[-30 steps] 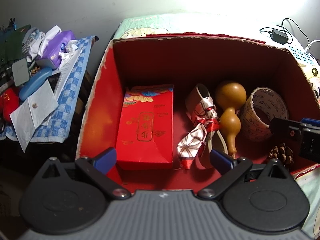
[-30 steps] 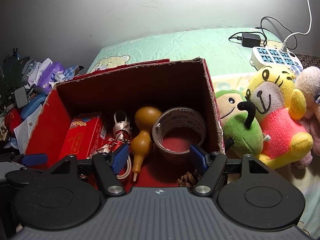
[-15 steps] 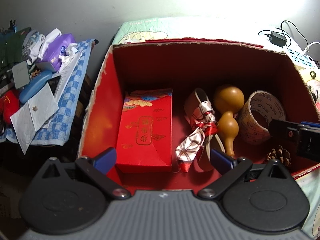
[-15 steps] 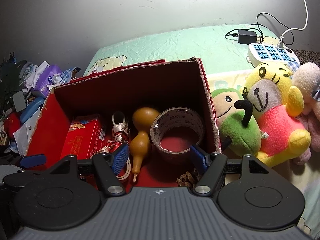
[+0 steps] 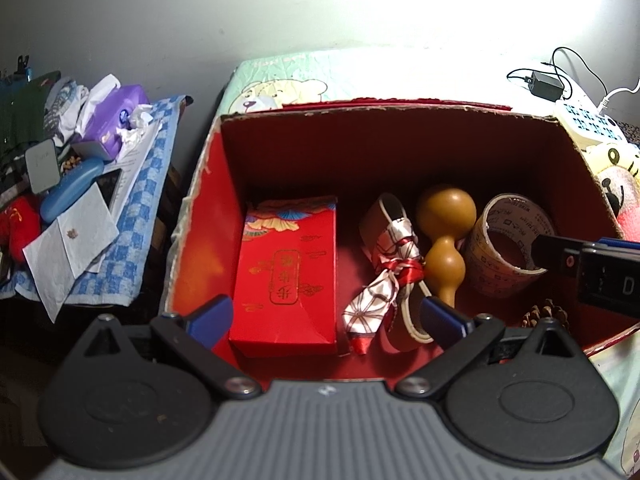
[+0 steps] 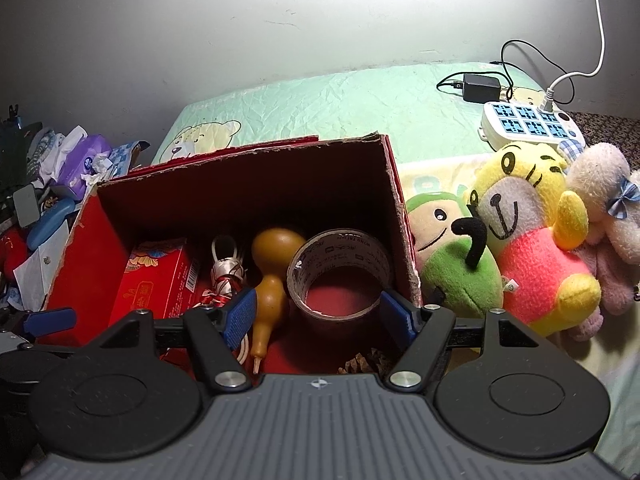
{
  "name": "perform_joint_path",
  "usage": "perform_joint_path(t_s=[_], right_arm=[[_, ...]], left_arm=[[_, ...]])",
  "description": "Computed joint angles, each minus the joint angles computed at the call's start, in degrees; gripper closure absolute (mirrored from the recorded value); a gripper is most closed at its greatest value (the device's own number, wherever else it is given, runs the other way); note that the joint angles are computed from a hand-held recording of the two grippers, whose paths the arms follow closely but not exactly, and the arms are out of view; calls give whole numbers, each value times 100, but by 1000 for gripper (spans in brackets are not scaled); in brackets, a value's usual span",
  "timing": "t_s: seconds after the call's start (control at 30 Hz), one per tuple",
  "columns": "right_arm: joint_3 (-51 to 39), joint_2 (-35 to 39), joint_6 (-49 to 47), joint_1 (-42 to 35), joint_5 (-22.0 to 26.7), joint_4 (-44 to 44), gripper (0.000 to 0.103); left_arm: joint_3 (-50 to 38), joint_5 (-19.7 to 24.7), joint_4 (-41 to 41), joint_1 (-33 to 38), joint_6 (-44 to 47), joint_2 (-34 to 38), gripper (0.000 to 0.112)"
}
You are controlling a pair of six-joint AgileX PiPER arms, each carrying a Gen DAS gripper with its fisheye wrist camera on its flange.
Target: Organize objects
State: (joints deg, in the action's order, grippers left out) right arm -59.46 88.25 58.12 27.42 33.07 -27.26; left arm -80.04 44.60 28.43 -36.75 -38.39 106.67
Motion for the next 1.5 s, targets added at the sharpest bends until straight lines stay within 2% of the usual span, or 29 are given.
perform_joint_path(t_s=[0.77,1.5], right_arm=[[-326,270,5,178,417,-164,28],[-319,284,-101,157,385,0,28]], left_arm=[[-75,14,-125,81,46,103,12],[-94,36,-70,42,41,128,12]])
